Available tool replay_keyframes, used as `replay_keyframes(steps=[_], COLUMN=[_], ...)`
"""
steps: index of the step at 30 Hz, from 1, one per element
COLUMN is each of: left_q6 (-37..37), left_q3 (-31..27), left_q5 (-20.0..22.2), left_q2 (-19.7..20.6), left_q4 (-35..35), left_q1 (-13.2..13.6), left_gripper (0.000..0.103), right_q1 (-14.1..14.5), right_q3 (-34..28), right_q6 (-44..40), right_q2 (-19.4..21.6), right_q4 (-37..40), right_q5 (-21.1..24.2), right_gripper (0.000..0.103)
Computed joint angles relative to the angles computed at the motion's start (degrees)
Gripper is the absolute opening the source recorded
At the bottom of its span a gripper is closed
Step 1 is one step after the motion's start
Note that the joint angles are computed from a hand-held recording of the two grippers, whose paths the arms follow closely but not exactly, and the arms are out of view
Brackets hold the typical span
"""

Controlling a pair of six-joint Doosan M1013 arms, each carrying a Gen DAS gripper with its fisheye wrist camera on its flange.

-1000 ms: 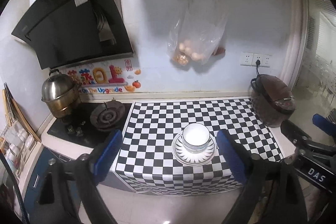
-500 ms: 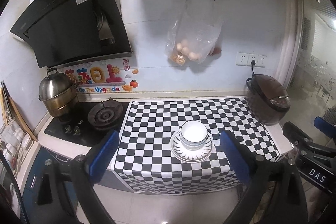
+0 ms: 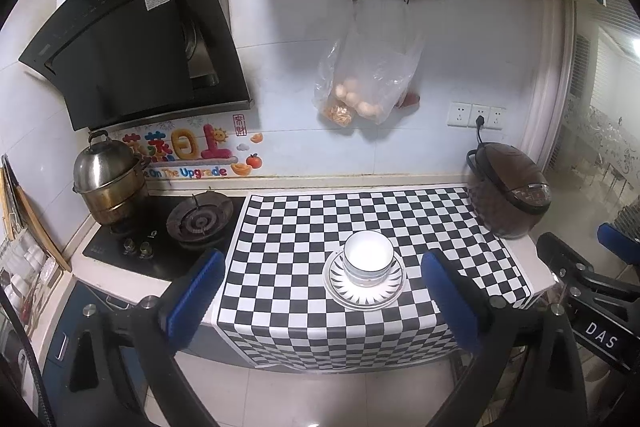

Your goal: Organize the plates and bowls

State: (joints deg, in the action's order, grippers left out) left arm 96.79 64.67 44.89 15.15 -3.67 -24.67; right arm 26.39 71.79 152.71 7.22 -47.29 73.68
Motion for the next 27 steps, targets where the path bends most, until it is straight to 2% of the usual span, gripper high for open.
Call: replay_keyframes(steps=[27], left_q6=[-1.35], left_q3=[0.78], left_q5=[0.59], left_q2=[-0.68], left_q4=[0.4], left_q1=[0.21], left_gripper=[0.101], right_q1=[0.75], right_q3=[-0.63], right_q6=[-0.59], right_q2=[0.35], right_q4=[0.26], right_q5=[0.93], right_gripper=[0.096])
